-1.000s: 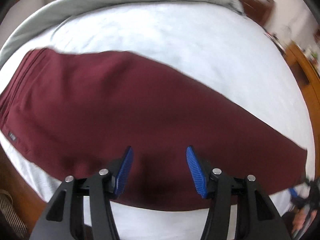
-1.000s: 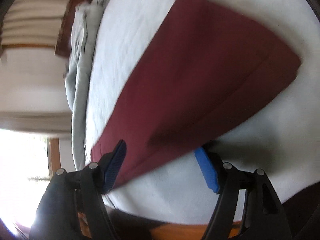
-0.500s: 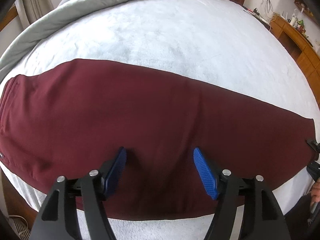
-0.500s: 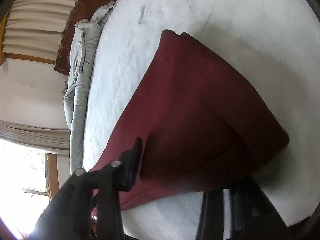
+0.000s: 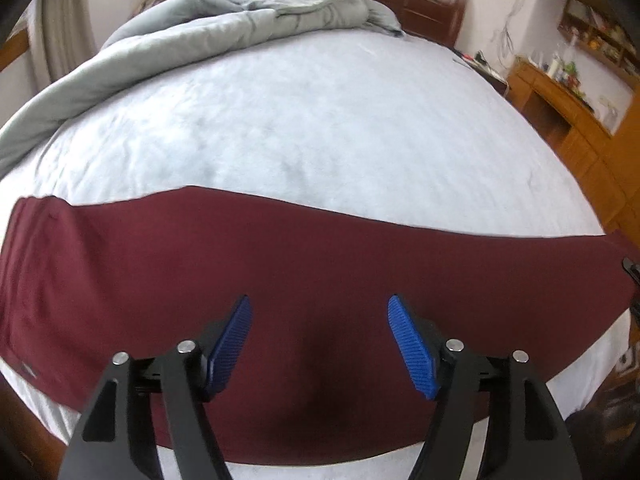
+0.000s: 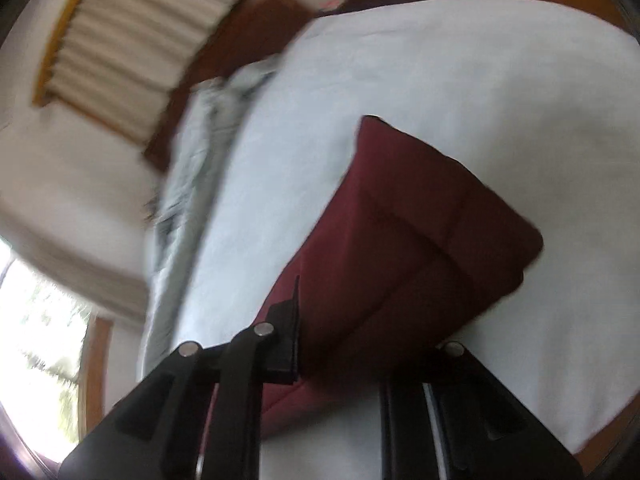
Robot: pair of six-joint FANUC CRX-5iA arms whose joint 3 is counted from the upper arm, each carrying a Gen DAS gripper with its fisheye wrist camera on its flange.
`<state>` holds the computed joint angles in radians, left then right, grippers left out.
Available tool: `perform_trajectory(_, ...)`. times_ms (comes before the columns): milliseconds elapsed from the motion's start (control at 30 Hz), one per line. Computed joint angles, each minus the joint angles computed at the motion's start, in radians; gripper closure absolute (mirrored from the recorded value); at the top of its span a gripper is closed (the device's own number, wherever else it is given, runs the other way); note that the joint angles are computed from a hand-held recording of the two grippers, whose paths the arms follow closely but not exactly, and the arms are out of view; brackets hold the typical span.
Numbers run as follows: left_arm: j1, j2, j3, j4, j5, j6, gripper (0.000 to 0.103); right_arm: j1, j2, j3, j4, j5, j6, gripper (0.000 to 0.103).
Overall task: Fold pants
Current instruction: 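Grasp the folded trousers with the right gripper and fold them over again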
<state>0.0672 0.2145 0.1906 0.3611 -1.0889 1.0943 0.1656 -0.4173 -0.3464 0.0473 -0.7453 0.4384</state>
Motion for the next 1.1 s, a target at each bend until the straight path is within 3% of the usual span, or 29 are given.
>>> perform_trajectory(67, -0.02, 0.028, 0.027, -0.047, -0.037, 0.028, 0.03, -0.053, 0.063, 0.056, -0.082, -0.165, 0.106, 0.089)
perform_trajectory(133, -0.036, 0.066, 0.051, -0.104, -0.07, 0.072, 0.03, -0.091, 0.115, 0.07, -0.162, -0.252, 0.171, 0.087)
perform_trajectory(233, -0.05, 0.021, -0.018, -0.108, 0.0, 0.051, 0.025, -0.149, 0.094, 0.042, -0.265, -0.197, 0.221, 0.085)
perform_trajectory(333, -0.033, 0.024, -0.002, -0.077, -0.041, 0.059, 0.025, -0.144, 0.091, 0.05, -0.256, -0.212, 0.223, 0.079)
perform_trajectory(467, -0.005, 0.021, -0.013, -0.023, -0.053, 0.045, 0.025, -0.129, 0.06, 0.045, -0.246, -0.221, 0.201, 0.059)
perform_trajectory(500, -0.004, 0.012, -0.026, -0.014, -0.058, 0.037, 0.025, -0.114, 0.063, 0.049, -0.229, -0.214, 0.177, 0.058)
perform_trajectory(667, -0.026, 0.034, -0.018, 0.087, -0.112, 0.006, 0.026, -0.062, 0.029, 0.021, -0.142, -0.205, 0.093, 0.059)
perform_trajectory(767, -0.073, 0.053, -0.002, 0.125, -0.136, -0.03, 0.025, -0.069, 0.026, 0.012, -0.134, -0.181, 0.067, 0.076)
perform_trajectory(800, -0.086, 0.063, 0.006, 0.119, -0.141, -0.032, 0.025, -0.073, 0.024, 0.01, -0.138, -0.177, 0.069, 0.083)
perform_trajectory(867, -0.118, 0.088, 0.032, 0.072, -0.155, -0.016, 0.025, -0.067, 0.017, 0.012, -0.125, -0.163, 0.09, 0.085)
perform_trajectory(967, -0.137, 0.074, 0.004, 0.042, -0.105, -0.047, 0.021, -0.042, -0.03, -0.01, -0.085, -0.093, 0.105, 0.086)
perform_trajectory(1100, -0.134, 0.05, -0.038, 0.058, -0.067, -0.087, 0.02, -0.058, 0.066, 0.04, -0.101, -0.258, 0.132, 0.086)
